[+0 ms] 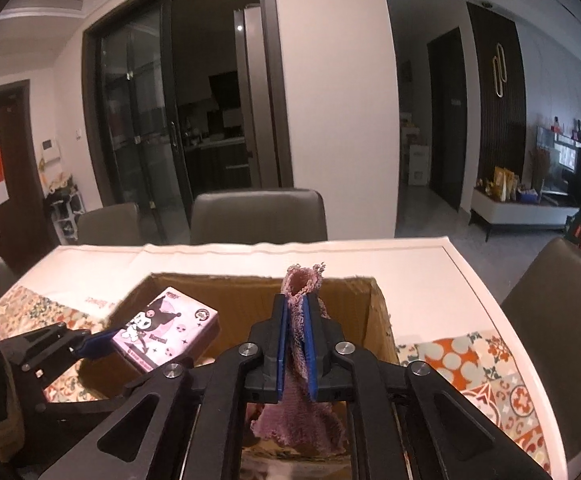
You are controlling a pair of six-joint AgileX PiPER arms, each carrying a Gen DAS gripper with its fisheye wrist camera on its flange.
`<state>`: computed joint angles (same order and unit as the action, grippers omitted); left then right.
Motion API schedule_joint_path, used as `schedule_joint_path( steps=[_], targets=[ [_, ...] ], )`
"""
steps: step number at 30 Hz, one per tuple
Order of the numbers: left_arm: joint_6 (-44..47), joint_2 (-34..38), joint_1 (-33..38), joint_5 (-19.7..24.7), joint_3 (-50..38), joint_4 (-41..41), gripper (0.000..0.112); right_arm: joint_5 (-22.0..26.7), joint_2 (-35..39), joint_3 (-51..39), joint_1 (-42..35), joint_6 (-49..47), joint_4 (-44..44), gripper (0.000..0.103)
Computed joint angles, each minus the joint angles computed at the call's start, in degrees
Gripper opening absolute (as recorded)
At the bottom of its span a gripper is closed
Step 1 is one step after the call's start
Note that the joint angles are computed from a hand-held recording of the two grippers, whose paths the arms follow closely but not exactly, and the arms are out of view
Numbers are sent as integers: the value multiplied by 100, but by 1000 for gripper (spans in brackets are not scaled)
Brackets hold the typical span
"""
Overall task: Organize soft objects
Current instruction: 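Open both tools to drop the tissue pack and towel into the box, then move both tools back toward the white cloth and grey slipper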
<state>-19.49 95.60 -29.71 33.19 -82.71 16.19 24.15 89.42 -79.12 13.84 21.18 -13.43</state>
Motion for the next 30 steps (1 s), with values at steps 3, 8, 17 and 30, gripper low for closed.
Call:
schedule_joint_path(
  steps=[3, 8, 17, 30],
  targets=[
    [-142, -5, -35, 35, -29, 156, 69, -53, -42, 69, -8, 153, -140, 38],
    [-270, -157, -30, 26, 116, 233, 69, -31, -222, 249, 12, 433, -394, 40],
    [-1003, -805, -315, -86, 723, 952, 73, 120, -746, 644, 218, 1155, -1268, 44],
    [-1962, -1733, -906, 120, 1383, 1905, 77, 463, -1709, 1199, 666, 2074, -2082, 55]
  ],
)
